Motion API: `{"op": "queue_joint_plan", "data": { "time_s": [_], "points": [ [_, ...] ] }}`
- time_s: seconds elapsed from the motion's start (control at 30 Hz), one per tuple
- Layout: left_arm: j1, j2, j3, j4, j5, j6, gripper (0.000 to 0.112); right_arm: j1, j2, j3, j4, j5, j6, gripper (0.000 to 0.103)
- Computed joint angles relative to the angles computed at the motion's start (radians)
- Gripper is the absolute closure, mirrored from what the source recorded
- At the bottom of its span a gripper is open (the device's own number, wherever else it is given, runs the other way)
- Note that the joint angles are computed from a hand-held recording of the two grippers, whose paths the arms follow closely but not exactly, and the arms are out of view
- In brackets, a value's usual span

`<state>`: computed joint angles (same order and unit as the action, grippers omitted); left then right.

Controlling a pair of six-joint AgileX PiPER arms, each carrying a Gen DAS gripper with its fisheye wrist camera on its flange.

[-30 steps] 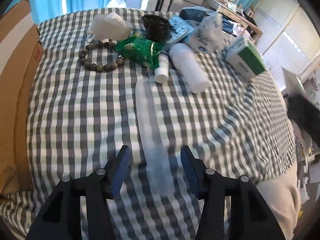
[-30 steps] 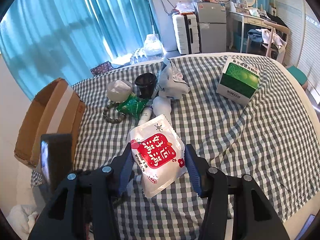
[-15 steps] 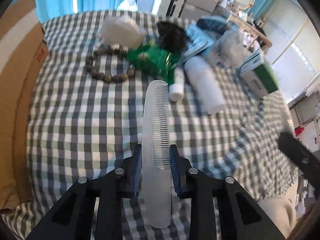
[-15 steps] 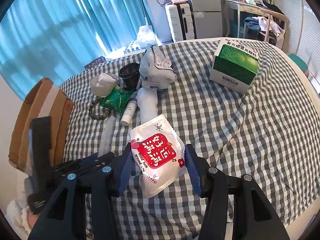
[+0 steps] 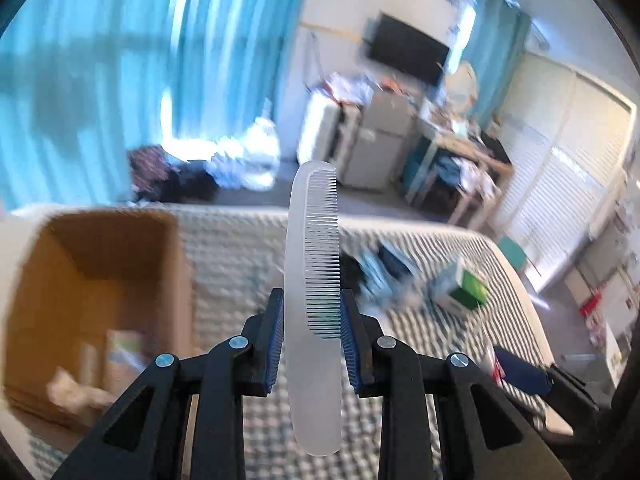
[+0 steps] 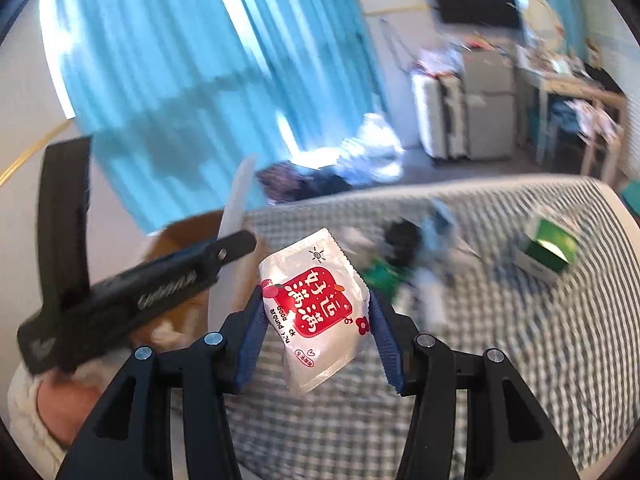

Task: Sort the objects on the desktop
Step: 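Carry the comb and packet into the cardboard box and open both tools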

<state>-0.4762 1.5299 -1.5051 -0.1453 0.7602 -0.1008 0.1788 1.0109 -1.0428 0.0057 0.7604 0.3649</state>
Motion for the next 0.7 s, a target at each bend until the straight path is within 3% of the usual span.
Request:
{"op": "queue_joint_plan", "data": {
  "time_s": [0.07,0.17,0.3,0.47,0.5,0.53,0.57,0.6,0.63,0.7],
  "points": [
    [0.085,-0.002,-0.029,-0.054,0.03,0.066,0.086,0.104,0.046,-0.054,-0.037,-0.021,0.054,0.053],
    [0.205,-0.009,-0.045,-0.054,0.059,0.113,0.086,0.2,0.16,-0.126,0.033,-0.087,0.031,0.053],
    [0.371,0.04,-0.05,-0.086,0.108,0.212,0.086,0.261,0.349,-0.212,0.194,-0.158,-0.088,0.053],
    [0.475,0.062,0.049,-0.11,0.087,0.279,0.086,0.293,0.517,-0.303,0.256,-0.177,-0.126,0.05],
    [0.485,0.082,0.05,-0.109,0.085,0.29,0.085,0.292,0.537,-0.313,0.262,-0.184,-0.126,0.046],
    [0.487,0.092,0.054,-0.103,0.083,0.296,0.084,0.286,0.553,-0.32,0.286,-0.187,-0.139,0.029],
    [0.492,0.103,0.056,-0.093,0.084,0.301,0.082,0.272,0.557,-0.317,0.335,-0.188,-0.182,0.022],
    [0.48,0.11,0.058,-0.069,0.085,0.28,0.07,0.264,0.557,-0.311,0.359,-0.202,-0.201,0.022],
    [0.469,0.13,0.044,-0.041,0.1,0.258,0.05,0.259,0.553,-0.302,0.366,-0.218,-0.211,0.021],
    [0.453,0.146,0.035,0.006,0.108,0.216,0.042,0.243,0.529,-0.276,0.371,-0.228,-0.237,0.021]
  ]
}}
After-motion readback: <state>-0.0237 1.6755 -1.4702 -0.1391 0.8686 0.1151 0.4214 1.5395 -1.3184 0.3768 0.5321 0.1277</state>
